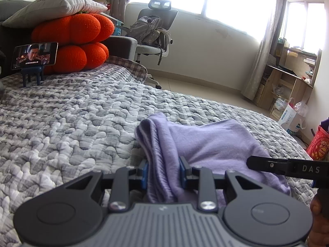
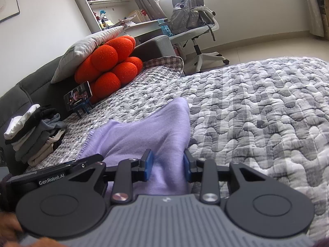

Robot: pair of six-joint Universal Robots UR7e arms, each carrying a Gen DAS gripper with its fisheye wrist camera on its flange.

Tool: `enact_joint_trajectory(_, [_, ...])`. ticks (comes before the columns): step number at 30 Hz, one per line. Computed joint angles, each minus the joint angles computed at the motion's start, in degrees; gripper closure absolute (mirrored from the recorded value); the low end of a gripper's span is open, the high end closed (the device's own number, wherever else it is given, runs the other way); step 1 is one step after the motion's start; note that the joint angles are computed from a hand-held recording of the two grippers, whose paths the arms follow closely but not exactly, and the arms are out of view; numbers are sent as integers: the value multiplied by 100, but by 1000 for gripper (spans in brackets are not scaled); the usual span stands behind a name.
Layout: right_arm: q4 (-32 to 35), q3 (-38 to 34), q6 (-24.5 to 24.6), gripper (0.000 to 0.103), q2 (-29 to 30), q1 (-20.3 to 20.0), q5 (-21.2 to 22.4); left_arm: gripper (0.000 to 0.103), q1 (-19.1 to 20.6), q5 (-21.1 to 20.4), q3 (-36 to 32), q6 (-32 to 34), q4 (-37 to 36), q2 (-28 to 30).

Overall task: Fold clothes
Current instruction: 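Hold the folded lavender shirt edge pinched in the left gripper, then pinch the shirt with the right gripper beside the left gripper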

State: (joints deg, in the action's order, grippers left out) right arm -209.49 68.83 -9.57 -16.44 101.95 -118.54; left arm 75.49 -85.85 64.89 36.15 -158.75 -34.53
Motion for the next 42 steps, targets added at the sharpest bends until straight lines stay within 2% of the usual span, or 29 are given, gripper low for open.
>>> enact_joint_trajectory(18, [-11, -6, -63, 67, 5, 12, -46, 73, -22, 62, 16, 83, -58, 7])
enact_joint_trajectory(21, [104, -26, 51, 67, -22, -21, 105, 73, -56, 154, 32, 151, -101, 12])
enact_joint_trajectory(25, [-103, -96, 82, 78, 45, 6, -7, 73, -118, 307, 133, 344, -287, 3])
enact_joint_trajectory(26, [-183, -93, 51, 82, 60, 15, -4, 74, -136, 350, 183, 426, -370, -4])
enact_joint_trajectory(28, [-309, -119, -143, 86, 100, 49, -24, 77, -163, 405, 243, 531, -462, -17])
enact_joint_trajectory(32, [-464, -380, -412, 88, 284, 149, -246, 85, -185, 400, 243, 385, -308, -71])
enact_joint_trajectory(37, [-500, -893, -843, 88, 576, 271, -497, 86, -135, 71, -67, -199, 292, -125])
enact_joint_trajectory(42, [-498, -1431, -1312, 89, 861, 384, -566, 87, -140, -103, 128, -39, -56, -302])
